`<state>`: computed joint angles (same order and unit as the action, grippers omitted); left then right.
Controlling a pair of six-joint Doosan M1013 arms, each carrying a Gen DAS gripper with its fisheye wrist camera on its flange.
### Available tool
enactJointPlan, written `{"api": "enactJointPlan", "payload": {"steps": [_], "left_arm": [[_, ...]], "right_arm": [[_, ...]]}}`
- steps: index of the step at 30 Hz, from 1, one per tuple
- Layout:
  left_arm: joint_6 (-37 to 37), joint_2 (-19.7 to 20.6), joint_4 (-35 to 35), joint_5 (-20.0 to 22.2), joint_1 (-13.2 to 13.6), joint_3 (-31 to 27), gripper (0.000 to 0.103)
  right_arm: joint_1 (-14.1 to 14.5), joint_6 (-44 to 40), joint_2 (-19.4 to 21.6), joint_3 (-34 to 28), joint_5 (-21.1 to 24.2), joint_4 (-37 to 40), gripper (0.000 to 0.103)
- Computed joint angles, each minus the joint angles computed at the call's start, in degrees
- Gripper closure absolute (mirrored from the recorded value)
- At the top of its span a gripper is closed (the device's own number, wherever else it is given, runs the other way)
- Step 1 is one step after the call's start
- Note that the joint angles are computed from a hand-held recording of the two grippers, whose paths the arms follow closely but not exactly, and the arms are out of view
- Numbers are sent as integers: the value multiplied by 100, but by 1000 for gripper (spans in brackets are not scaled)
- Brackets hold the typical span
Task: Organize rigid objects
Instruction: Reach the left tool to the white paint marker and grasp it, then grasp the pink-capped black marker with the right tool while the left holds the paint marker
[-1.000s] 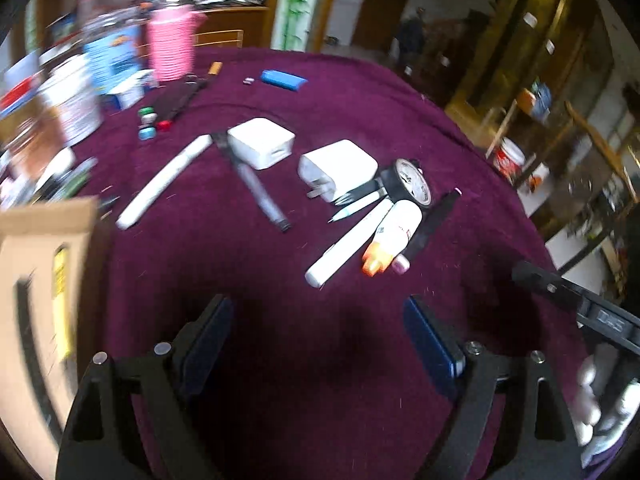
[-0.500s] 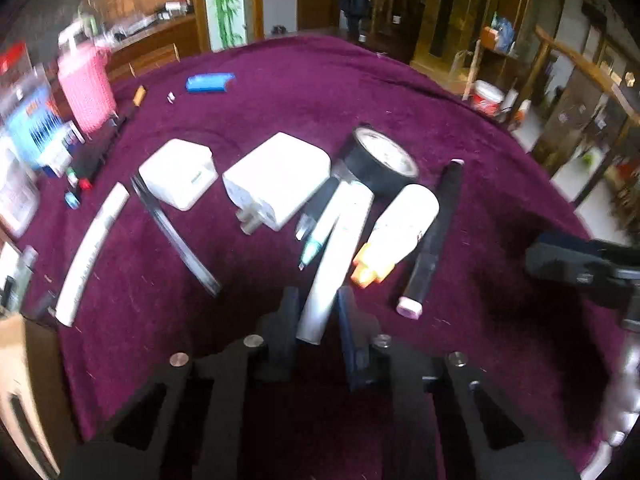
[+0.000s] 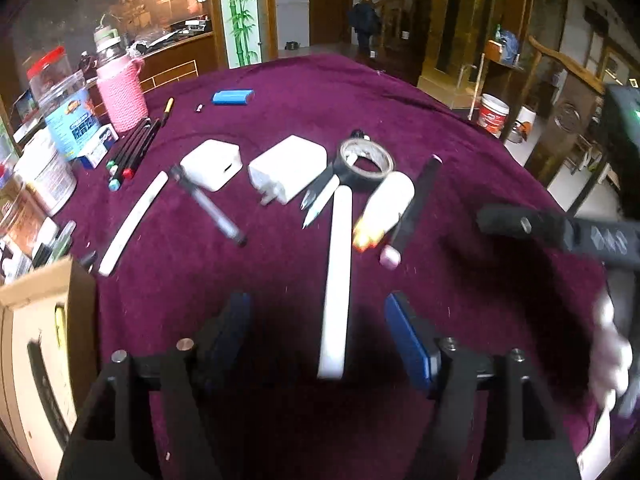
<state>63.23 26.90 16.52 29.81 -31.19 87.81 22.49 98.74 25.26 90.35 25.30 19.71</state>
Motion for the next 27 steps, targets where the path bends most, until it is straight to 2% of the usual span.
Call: {"api": "enactJointPlan", "payload": {"steps": [2,3,4,5,6,7,8,11,15,20,23,27], "left_arm": [[13,205,231,166,-60,-248,34],[-1,321,366,321,-90,-380,39],[155,410,261,409,-77,-475,49],[389,417,-114,197,-30,-435,64],[484,395,-326,180,-5,-419,78],[413,377,-288,166,-5,-398,86],[379,347,-318,184,13,-369,90],[691,230,-929,69,121,-207,90],[618,-2,-1196,-197,192,93,90],[314,-265,-1131,-441,170,403,89],[122,-346,-973,-498,149,510,89],[-207,-417,-603,-538,125,622,89]], "right_arm": [[0,27,-12,4,6,13,42],[-2,53,-15,3,12,7,42],[-6,117,-24,6,19,-31,42],[-12,143,-33,12,19,-44,42],[-21,159,-38,8,24,-57,42],[-25,204,-33,-6,43,-104,42],[-26,245,-17,-39,78,-138,42],[-54,210,68,-173,203,11,42],[-93,244,255,-431,404,318,42],[-148,751,547,-808,760,401,42],[-132,1300,668,-993,858,92,43],[-60,1808,780,-1239,1057,-428,56]]}}
